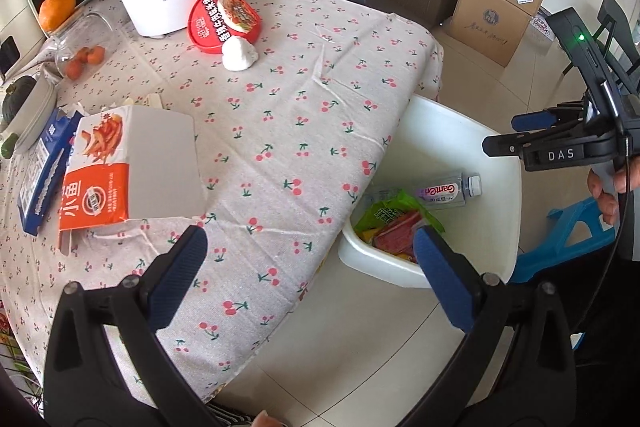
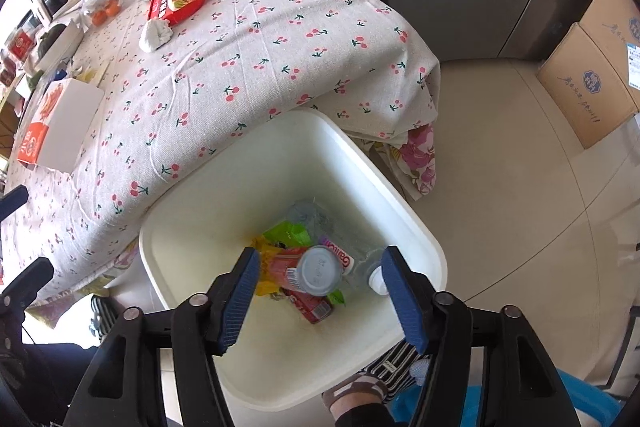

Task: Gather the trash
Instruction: 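Open the right tool over the white bin while the left tool releases its can there, then grasp the orange snack bag with the left tool while the right tool grasps the white tissue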

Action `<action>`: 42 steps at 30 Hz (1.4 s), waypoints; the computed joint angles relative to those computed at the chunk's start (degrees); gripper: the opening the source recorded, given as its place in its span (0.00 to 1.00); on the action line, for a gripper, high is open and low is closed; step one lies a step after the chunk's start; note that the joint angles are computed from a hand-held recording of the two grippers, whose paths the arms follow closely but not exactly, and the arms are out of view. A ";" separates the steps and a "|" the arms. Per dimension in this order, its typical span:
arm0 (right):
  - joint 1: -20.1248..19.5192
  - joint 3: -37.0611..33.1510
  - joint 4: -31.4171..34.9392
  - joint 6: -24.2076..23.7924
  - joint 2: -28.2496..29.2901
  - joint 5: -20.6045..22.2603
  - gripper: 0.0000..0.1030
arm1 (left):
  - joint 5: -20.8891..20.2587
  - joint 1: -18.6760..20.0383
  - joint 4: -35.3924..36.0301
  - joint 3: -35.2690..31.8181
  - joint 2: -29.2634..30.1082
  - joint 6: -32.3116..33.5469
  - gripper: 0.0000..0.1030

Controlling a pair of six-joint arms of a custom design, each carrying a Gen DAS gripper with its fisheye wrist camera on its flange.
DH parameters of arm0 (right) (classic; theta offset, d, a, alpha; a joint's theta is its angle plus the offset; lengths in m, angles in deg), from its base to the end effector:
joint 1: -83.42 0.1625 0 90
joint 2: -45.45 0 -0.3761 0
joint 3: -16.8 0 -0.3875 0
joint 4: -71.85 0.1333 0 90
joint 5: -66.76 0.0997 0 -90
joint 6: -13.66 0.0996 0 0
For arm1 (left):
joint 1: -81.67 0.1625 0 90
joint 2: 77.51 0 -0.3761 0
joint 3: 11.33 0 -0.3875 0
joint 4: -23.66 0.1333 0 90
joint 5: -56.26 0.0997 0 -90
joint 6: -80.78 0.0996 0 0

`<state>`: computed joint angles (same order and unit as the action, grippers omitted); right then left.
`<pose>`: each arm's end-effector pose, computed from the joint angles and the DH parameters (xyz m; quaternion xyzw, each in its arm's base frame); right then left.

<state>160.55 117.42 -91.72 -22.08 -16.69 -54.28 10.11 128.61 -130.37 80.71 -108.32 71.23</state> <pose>-0.0559 -0.6127 0.2414 0.1031 -0.9165 0.1597 0.3521 -0.2705 -0.5857 -0.0514 0.2586 0.8907 -0.1857 0.3246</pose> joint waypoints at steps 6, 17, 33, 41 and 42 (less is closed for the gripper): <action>1.07 0.73 -3.33 -1.76 0.73 -0.36 0.87 | 1.13 0.18 -0.85 2.48 -2.20 -1.00 1.00; 2.95 1.98 -7.98 -4.67 1.33 0.73 1.00 | 2.87 0.85 -6.07 7.04 -6.30 -2.28 1.00; 7.97 0.59 -7.72 -6.24 5.14 3.34 1.00 | -0.03 7.95 -15.67 11.17 -11.39 -5.19 1.00; 9.01 -1.10 -0.84 -2.00 6.13 4.03 1.00 | 3.67 9.54 -20.04 7.63 -7.20 -4.58 1.00; 9.18 -0.97 -1.44 -2.59 6.34 3.51 1.00 | 3.65 9.75 -20.96 7.25 -6.81 -4.67 0.99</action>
<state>169.73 116.45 -93.16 -24.67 -10.35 -50.77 13.76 138.36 -151.33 87.96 -115.13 66.56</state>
